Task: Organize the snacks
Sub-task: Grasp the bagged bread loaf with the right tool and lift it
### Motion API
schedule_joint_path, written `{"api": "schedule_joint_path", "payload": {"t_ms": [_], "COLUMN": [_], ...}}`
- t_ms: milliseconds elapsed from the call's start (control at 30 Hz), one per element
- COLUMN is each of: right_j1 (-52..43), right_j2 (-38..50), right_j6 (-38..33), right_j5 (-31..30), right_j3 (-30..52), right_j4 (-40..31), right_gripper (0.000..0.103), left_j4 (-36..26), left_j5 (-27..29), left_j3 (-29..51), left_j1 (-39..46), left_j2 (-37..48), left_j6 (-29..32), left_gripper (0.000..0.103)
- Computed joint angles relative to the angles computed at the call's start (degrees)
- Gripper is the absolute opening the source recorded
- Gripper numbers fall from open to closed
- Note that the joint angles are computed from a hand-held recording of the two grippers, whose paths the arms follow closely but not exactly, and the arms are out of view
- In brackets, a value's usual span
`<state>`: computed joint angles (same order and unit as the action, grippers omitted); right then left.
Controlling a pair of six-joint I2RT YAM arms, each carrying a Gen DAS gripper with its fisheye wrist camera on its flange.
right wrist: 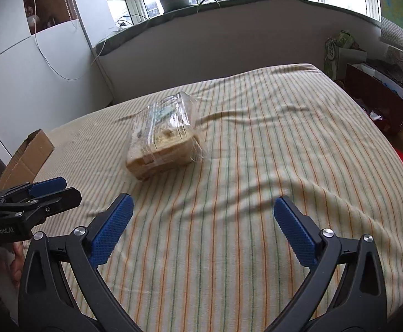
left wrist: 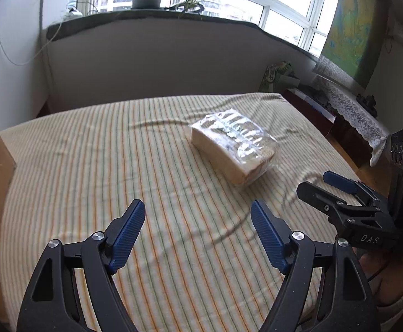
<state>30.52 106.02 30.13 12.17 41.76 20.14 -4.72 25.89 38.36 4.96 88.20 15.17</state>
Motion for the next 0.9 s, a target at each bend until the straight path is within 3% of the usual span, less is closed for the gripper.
{"api": "schedule_joint_path", "payload": {"t_ms": [167,300,467,667,800,867,900], "right_j1": [-2.0,-3.8,-4.6,-5.0,-5.2,-4.9,-4.8], "right_j2": [0.8,0.7,3.0,9.5,13.5,13.7,13.7], "right_j6": [-1.2,-2.4,-4.2,-5.6,-4.9,-4.7,-4.8], "right_j5": [-2.3,-3.6,-6.4,-10.6,-13.7,-14.1,-14.7], "right_j3": [0.1,3.0,9.0,18.9,22.7,22.8,22.9], "right_j4": [0.7,-0.3,-3.2,-9.2,-10.3,-9.5,-9.3], "right_gripper": [0.103,0.103,0.103,0.102,0.09,0.077,0.077], "left_j4": [0.2,-1.7,-3.6,-6.0,-8.1,-8.0,-8.1], "left_j5": [0.5,1.4,2.5,5.6,9.2,9.8,10.1], "left_j3": [4.7,13.5,24.4,31.4,33.2,32.6,32.5], "left_j1": [-0.2,-0.6,-3.5,-6.2,-5.8,-5.6,-5.5], "left_j2": [7.8,13.2,20.8,27.7,30.1,29.7,29.6], "left_j6": [-2.9,-6.0,-8.8,-7.9,-6.8,-5.7,-5.4], "left_gripper": [0.079,0.079,0.079,0.079,0.078,0.073,0.07]}}
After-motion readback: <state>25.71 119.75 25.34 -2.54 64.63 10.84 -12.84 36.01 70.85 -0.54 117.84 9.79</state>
